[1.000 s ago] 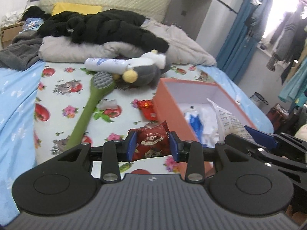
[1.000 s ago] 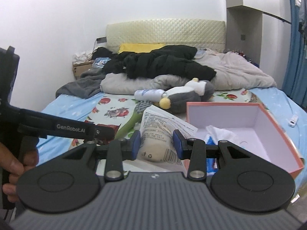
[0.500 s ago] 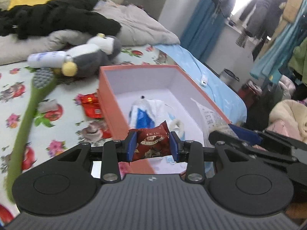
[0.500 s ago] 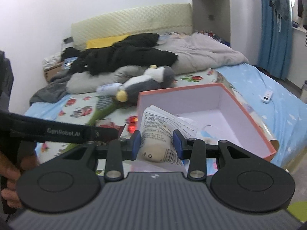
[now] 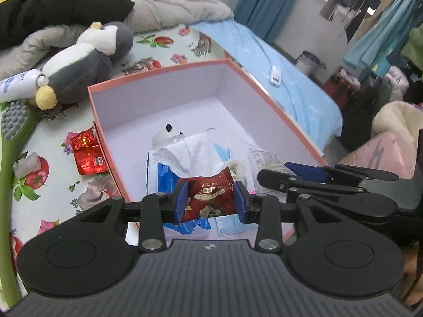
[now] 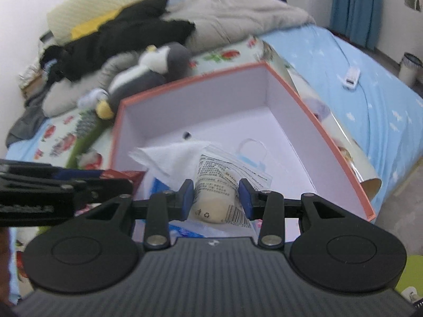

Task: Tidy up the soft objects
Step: 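Carry the wrapper with the left tool while the right carries the bread bag over the box, then lower the wrapper and bread bag into the pink box and open both tools, then move both tools toward the white plastic cup and red foil candy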

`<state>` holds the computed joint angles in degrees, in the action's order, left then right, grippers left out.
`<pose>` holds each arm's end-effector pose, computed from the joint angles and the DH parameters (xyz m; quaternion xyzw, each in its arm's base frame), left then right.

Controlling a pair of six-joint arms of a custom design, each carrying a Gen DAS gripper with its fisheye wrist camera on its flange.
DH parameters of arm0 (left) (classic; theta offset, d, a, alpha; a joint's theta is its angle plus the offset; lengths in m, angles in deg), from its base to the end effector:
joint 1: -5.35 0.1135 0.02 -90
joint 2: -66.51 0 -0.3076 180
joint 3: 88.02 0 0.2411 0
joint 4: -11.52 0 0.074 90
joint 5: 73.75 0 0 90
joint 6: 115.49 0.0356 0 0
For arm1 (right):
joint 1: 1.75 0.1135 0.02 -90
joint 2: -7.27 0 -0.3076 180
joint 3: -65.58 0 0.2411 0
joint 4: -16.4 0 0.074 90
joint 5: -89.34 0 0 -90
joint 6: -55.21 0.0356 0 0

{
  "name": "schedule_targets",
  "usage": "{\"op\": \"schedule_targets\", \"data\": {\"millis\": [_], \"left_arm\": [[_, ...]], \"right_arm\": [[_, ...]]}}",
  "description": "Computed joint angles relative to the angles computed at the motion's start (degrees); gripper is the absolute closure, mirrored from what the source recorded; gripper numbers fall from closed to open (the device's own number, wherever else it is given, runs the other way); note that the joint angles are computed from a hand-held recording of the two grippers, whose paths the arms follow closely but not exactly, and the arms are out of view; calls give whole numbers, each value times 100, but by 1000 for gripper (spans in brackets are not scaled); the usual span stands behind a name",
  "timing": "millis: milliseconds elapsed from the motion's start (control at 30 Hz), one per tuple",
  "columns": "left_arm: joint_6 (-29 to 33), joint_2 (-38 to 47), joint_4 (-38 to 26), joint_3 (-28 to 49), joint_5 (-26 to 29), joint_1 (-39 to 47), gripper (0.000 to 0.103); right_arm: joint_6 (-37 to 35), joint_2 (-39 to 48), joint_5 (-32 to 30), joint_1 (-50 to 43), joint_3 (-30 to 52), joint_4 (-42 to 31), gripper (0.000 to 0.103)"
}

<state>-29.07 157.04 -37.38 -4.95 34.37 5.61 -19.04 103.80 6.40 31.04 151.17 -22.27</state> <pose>0.3217 -0.0096 0.3000 0.0139 0.9463 -0.1589 0.2813 0.3071 0.1927 0.2901 -0.1178 0.9296 0.0889 0.3379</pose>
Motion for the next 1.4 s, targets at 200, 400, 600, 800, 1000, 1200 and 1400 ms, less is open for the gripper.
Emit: {"op": "schedule_targets", "data": {"millis": [200, 400, 600, 800, 1000, 1200, 1400], "left_arm": [[47, 355, -134, 270, -247, -132, 46], [114, 194, 116, -26, -299, -137, 45], [179, -371, 425, -547, -229, -41, 45], [323, -1415, 750, -1350, -540, -56, 45], [67, -2472, 779, -1936, -480, 63, 45], [-42, -3505, 385, -2182, -526, 174, 45], [-42, -4634, -450, -2247, -137, 708, 45]], "right_arm": [[-205, 283, -94, -177, 175, -191, 55], [-269, 224, 41, -199, 47, -143, 43], [-228, -240, 154, -53, -453, 297, 43], [-82, -967, 379, 328, -1145, 767, 43], [157, -1573, 759, 842, -1709, 1080, 43], [348, -2131, 1189, 1348, -2126, 1073, 43], [693, -2756, 1746, 2109, -2435, 790, 43]]}}
